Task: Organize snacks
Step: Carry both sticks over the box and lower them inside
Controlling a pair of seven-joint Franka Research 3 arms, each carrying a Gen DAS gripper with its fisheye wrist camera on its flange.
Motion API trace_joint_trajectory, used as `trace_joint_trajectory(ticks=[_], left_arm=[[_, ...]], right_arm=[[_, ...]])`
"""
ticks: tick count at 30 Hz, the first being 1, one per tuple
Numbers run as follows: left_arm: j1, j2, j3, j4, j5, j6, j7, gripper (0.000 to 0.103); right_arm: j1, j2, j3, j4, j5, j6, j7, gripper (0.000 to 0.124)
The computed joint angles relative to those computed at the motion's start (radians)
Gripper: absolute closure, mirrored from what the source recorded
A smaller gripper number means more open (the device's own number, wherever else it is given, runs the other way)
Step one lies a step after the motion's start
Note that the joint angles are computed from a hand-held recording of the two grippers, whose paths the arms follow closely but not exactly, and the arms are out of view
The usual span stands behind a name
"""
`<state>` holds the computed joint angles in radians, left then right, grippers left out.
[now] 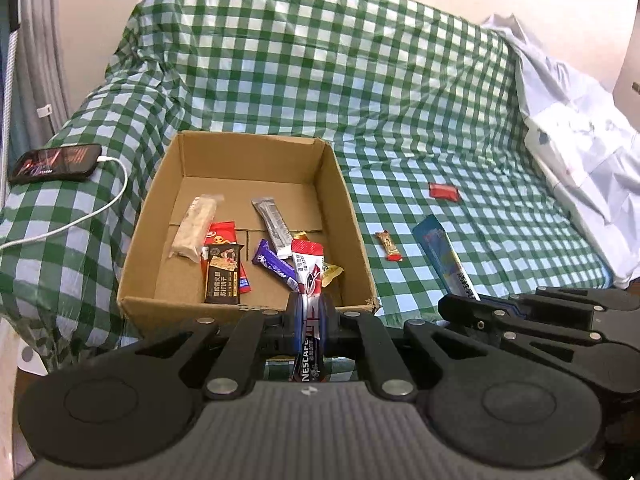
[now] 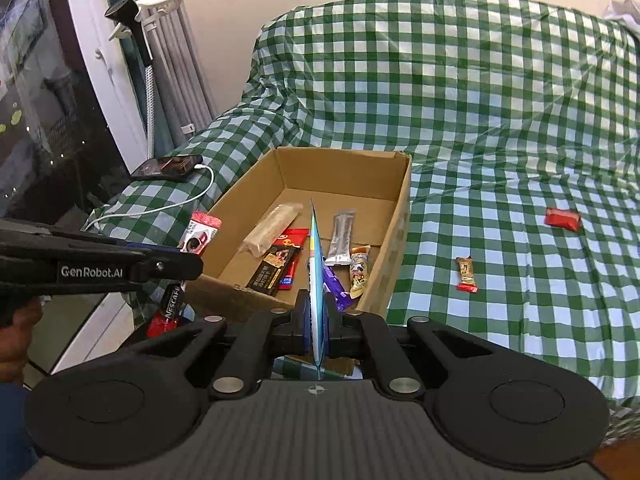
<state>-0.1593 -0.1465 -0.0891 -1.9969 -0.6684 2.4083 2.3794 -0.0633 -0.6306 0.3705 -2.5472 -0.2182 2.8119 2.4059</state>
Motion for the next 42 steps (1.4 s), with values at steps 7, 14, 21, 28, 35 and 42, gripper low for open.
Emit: trace_joint_trajectory(ticks=[7, 14, 21, 28, 35, 42], left_arm=[[0.010, -0.010, 0.018, -0.010, -0.045, -0.007, 0.022, 0.095], [0.020, 0.003, 0.017, -0.001, -0.043, -0.014, 0.012, 0.095], [0.027, 0.017, 0.005, 0.007, -0.025, -0.010, -0.008, 0.095], [0.031, 0.037, -0.004, 0.020, -0.007, -0.007, -0.021, 0.095], [0.039, 0.070, -0.016, 0.055, 0.004, -0.001, -0.047, 0.095], [0.056, 0.137, -0.039, 0.128, 0.047, 0.003, -0.108, 0.095]], right_arm=[[-0.007, 0.025, 0.026, 0.045, -0.045, -0.042, 0.013, 0.118], [0.014, 0.046, 0.015, 0.065, -0.073, -0.066, 0.026, 0.118], [0.038, 0.062, -0.010, 0.067, -0.079, -0.074, 0.031, 0.118], [0.056, 0.079, -0.032, 0.068, -0.073, -0.078, 0.027, 0.118], [0.059, 0.103, -0.045, 0.082, -0.074, -0.083, 0.017, 0.118], [0.072, 0.153, -0.074, 0.106, -0.071, -0.081, -0.003, 0.118]])
